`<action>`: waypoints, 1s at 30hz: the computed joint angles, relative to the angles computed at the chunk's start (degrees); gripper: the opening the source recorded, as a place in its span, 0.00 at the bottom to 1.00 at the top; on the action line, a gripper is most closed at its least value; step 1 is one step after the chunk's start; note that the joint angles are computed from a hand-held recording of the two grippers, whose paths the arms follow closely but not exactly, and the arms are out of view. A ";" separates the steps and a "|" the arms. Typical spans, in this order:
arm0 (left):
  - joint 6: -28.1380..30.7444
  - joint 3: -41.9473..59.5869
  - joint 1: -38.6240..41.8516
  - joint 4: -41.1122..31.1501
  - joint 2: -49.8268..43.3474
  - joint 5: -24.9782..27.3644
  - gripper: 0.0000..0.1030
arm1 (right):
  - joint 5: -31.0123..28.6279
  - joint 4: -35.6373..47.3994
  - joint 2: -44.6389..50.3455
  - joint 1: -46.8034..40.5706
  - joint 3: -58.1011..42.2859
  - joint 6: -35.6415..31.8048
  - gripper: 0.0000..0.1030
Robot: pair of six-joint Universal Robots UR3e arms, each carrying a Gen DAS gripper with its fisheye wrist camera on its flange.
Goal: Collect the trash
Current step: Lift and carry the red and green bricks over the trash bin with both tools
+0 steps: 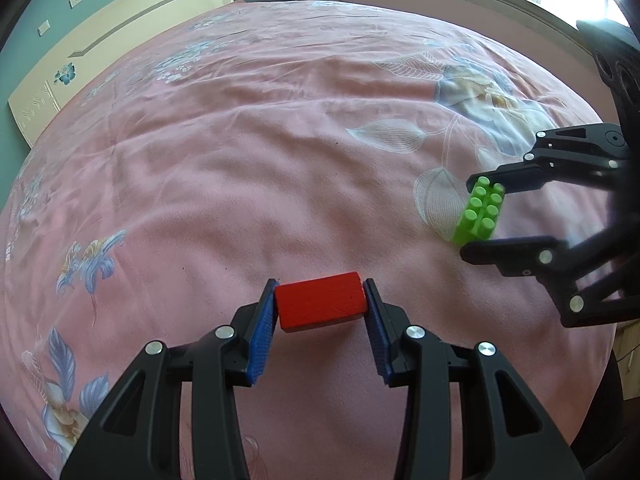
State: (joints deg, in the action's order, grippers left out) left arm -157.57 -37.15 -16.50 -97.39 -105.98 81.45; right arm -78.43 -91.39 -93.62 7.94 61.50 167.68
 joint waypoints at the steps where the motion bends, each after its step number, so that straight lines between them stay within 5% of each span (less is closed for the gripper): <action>1: -0.02 -0.28 0.00 -0.24 0.65 0.22 0.43 | -0.13 0.27 -0.42 0.19 -0.06 0.24 0.46; 30: -2.03 -10.44 -0.33 -14.50 29.80 3.98 0.43 | -12.48 20.12 -6.61 22.21 -17.82 13.94 0.46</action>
